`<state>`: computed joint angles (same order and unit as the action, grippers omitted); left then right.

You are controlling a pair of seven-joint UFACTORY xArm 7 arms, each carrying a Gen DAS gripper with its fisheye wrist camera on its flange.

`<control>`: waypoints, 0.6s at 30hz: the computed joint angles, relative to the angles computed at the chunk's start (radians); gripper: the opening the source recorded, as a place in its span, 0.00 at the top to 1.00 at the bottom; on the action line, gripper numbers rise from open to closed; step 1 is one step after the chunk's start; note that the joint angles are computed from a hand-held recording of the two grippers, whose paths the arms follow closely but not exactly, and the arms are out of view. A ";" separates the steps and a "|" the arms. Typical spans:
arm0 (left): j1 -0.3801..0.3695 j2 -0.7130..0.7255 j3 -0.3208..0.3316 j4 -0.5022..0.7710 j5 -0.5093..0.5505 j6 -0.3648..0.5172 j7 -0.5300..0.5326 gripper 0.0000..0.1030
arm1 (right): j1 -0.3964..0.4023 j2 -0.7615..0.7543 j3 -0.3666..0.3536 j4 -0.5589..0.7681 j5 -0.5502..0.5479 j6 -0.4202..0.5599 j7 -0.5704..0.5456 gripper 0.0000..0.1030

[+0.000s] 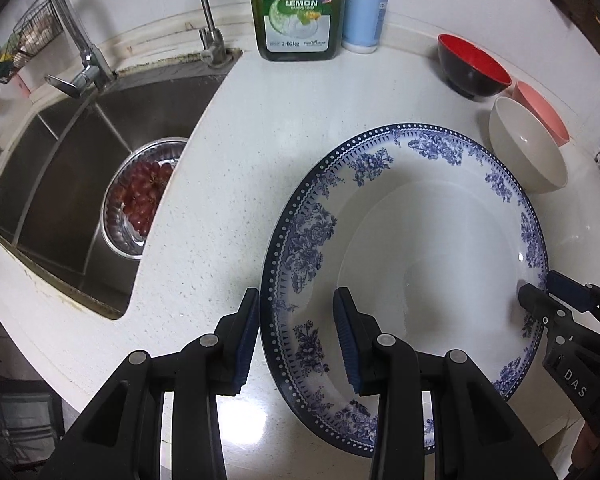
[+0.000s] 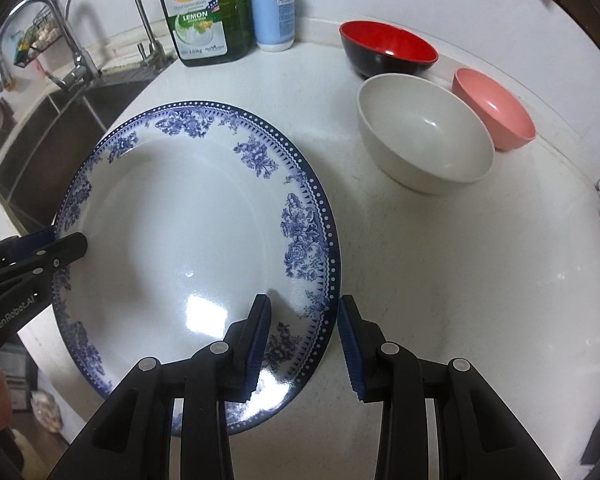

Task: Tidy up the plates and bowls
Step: 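Lower the oval plate onto the plate stack and open both grippers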

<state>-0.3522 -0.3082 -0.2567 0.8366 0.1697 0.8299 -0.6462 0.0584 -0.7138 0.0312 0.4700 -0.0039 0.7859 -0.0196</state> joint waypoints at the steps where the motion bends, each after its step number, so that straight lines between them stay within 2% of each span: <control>1: 0.001 0.005 0.000 0.001 -0.001 0.000 -0.001 0.64 | -0.002 0.003 0.004 0.000 -0.005 0.001 0.001 0.65; 11: 0.000 0.037 0.010 0.007 -0.002 0.000 0.009 0.64 | 0.003 0.032 0.011 0.004 -0.017 0.003 0.005 0.65; 14: 0.000 0.038 0.008 0.007 0.009 -0.005 0.007 0.58 | 0.004 0.034 0.011 0.004 -0.022 -0.007 0.001 0.65; 15: 0.003 0.039 0.004 0.010 0.022 -0.001 0.002 0.52 | 0.005 0.035 0.008 0.004 -0.021 -0.007 -0.002 0.65; 18: 0.006 0.030 -0.006 0.016 0.054 0.002 -0.019 0.48 | 0.009 0.040 0.000 0.007 -0.013 -0.009 -0.011 0.65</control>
